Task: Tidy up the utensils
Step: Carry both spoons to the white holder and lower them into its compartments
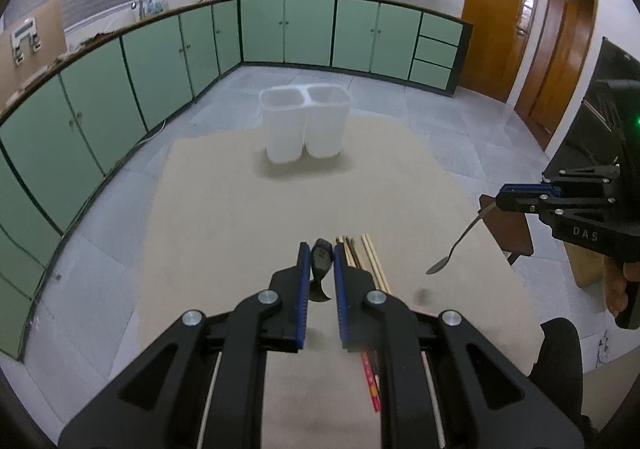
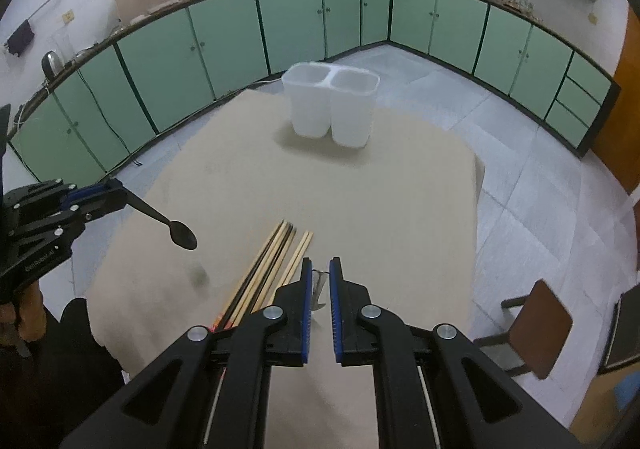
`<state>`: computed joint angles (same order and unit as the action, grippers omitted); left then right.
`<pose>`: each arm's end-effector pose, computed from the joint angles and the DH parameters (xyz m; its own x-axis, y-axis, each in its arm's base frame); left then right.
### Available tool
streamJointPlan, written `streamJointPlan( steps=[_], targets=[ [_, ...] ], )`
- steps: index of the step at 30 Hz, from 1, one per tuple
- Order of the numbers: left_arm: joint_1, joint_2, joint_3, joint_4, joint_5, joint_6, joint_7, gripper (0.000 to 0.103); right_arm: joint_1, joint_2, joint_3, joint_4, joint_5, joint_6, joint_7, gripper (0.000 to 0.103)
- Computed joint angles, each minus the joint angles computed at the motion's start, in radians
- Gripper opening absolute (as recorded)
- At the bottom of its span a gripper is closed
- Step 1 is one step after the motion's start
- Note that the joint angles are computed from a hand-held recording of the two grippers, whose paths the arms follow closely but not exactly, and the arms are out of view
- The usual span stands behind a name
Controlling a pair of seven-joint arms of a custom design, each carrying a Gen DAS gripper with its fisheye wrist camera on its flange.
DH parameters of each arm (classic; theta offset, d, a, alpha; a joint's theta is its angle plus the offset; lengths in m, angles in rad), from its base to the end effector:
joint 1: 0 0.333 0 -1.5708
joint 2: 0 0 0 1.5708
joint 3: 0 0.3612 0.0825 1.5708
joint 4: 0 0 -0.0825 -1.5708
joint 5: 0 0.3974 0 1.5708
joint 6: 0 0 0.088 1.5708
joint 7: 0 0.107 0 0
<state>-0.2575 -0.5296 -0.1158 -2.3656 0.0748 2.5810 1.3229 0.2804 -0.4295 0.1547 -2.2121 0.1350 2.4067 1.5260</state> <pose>0.3979 -0.1693 0.6409 -0.1938 -0.9803 0.0379 -0.7237 0.1168 -0.6802 0.4163 0.2102 0.6547 0.4154 -0.9087 -0.0416 -0.7495 -0.3160 -0.5818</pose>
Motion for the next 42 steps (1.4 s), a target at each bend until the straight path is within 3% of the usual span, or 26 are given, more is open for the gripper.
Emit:
streamJointPlan(
  steps=[9,25,27,33,37,41,42],
  targets=[
    [0.027,0.164,0.024,0.208,-0.028,0.009,0.053,0.011,-0.014,0.178,-0.004,0.269,-0.06,-0.057,0.01,0.008],
    [0.148,0.619,-0.035,0.742,0.043,0.014,-0.021,0.01,0.053,0.622,-0.08,0.859,-0.182,-0.146,0.097,0.008],
    [0.153,0.67,-0.041,0.79,0.041,0.013,-0.024,0.003,0.066,0.667,-0.096,0.902,-0.196,-0.146,0.103,0.008],
    [0.156,0.798,-0.047,0.847,0.076,0.014,-0.059,0.003,0.068,0.778,-0.127,0.949,-0.162,-0.14,0.103,0.008],
    [0.171,0.815,-0.049,0.807,0.063,0.03,-0.067,0.005,0.064,0.803,-0.134,0.937,-0.138,-0.154,0.099,0.009],
    [0.183,0.777,-0.044,0.757,0.072,0.055,-0.073,0.034,0.055,0.765,-0.139,0.87,-0.123,-0.117,0.1,0.012],
    [0.19,0.749,-0.046,0.731,0.066,0.076,-0.068,0.037,0.049,0.745,-0.137,0.847,-0.11,-0.102,0.096,0.015]
  ],
)
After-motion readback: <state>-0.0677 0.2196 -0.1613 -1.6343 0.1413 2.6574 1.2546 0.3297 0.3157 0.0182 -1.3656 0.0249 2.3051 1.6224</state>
